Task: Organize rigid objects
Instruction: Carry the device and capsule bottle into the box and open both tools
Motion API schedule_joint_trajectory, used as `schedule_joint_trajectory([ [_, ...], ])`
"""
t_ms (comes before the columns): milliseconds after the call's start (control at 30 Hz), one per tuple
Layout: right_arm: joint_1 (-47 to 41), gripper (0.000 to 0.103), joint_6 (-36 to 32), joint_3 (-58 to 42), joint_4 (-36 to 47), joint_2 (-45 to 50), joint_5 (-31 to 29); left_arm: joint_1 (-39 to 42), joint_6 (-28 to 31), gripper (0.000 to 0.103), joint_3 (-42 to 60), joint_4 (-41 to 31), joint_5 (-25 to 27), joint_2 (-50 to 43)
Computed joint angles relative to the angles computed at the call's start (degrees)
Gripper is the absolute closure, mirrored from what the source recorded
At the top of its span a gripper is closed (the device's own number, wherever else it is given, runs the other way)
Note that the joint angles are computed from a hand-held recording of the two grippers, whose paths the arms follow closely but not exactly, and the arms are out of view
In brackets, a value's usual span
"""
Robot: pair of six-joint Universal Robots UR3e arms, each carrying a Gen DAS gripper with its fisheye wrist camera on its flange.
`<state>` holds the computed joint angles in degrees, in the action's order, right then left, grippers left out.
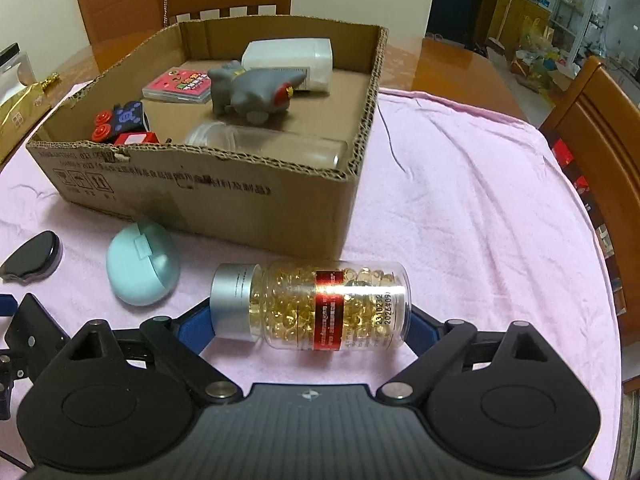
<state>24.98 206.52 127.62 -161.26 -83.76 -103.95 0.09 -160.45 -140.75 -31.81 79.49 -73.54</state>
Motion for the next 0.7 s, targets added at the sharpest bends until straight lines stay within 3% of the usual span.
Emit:
schedule_joint_trajectory([
  [467,-0.3,0.007,-0.8,-3.7,2.9,1.5,0.2,-2.4,2.2,0.034,1.2,1.2,1.5,-2.3],
  [700,-2.7,0.008,-6.5,-2.8,6.6,-3.5,4.8,1.0,6.4,0.034,4.3,-7.8,-1.4,2.2],
])
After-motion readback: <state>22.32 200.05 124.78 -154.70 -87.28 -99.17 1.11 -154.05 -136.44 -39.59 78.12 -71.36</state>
